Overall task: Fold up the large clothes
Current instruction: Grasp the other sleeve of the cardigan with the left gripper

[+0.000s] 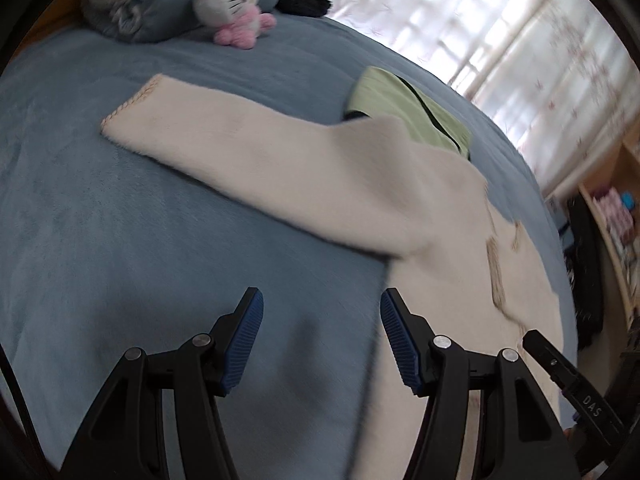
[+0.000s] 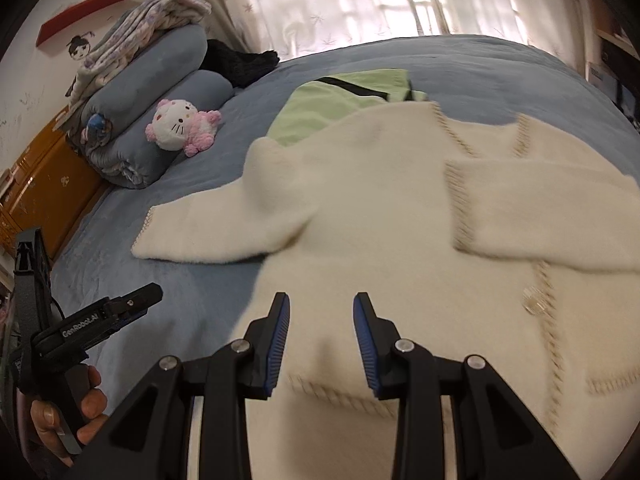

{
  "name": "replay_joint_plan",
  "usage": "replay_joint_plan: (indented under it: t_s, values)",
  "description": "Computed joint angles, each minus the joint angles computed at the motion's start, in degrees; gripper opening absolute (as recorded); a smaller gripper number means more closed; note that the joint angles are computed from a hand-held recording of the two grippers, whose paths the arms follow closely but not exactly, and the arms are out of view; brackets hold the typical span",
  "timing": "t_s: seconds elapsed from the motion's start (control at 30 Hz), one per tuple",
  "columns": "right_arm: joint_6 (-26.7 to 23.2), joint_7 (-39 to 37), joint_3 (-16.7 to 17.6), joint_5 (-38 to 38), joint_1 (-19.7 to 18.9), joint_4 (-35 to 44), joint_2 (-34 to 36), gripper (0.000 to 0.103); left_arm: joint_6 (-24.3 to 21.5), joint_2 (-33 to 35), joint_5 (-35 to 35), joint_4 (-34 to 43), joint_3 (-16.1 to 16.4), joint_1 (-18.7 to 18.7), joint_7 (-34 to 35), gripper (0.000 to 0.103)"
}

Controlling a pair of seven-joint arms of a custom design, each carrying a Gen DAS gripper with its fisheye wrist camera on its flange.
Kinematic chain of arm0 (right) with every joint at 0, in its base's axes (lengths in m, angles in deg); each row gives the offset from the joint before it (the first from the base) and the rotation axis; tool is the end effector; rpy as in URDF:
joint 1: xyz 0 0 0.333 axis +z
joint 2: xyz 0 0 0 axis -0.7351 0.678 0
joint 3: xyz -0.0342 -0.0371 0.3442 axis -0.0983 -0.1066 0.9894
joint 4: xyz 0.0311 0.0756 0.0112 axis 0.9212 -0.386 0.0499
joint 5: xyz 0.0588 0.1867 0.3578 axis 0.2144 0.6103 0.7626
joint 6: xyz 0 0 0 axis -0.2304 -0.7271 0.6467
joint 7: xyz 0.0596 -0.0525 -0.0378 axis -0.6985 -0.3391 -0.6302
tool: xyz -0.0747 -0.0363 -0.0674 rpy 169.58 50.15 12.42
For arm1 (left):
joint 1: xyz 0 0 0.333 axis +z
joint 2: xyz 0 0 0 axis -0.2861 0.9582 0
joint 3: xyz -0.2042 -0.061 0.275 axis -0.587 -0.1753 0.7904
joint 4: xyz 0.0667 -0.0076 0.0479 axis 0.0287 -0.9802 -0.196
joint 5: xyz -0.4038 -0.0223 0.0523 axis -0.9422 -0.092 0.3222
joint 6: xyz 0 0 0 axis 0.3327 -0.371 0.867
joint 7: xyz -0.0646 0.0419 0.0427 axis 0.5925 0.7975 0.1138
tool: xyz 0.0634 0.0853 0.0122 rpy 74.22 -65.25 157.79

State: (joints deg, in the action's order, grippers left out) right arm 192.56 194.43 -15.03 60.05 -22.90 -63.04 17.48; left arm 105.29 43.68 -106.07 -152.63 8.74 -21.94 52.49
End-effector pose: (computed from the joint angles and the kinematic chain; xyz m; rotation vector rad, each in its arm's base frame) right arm 0.5642 0.3371 0.5034 -1.6133 1.8479 -0.3664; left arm 0.6094 -0.1419 0.4744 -2.1842 1.8748 -0.9943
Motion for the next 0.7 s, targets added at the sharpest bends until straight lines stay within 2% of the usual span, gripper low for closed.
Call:
replay_joint_plan:
  t_s: [0.13,0.27,0.33,0.47,0.57,0.63,0.67,0.7]
  values:
    - [-2.4,1.1,-1.4,-4.0,1.9,8.2,6.2,0.033,-3.0,4.8,-12.0,4.9,-1.1,4.0,11.2,0.059]
    - [-3.7,-2.1,-1.1,-1.8,2.0,15.9,12.5,0.033,-6.0,11.6,-19.9,11.5,-1.9,7.9,17.4,0.059]
    - [-4.9,-4.3,-0.9,-0.1,2.3,20.3,16.1,0.033,-6.9,14.5,-19.4,14.2,-1.2,8.7,15.4,0.059]
    - [-7.1,-7.0,-1.6,2.2,3.6,27.7,21.9,0.033,-8.8,20.0,-25.4,19.9,-3.4,13.2,17.8,0.059]
    - [-9.1,-7.5,-2.8,3.0,4.7,32.3,25.1,0.033,-8.2,23.0,-24.0,23.7,-3.3,13.6,18.4,0.059]
    - [-10.1,-8.0,-3.1,3.8,5.0,35.1,27.0,0.033,-9.0,25.2,-23.3,26.3,-3.7,14.3,17.9,0.055]
    - [-10.2,-7.8,-3.4,4.0,5.2,36.0,27.7,0.033,-8.7,26.3,-23.2,27.4,-3.9,14.5,17.6,0.047]
    - [-10.3,-7.8,-3.8,4.0,5.4,36.6,28.0,0.033,-7.9,27.2,-21.8,28.6,-3.3,13.9,15.9,0.033]
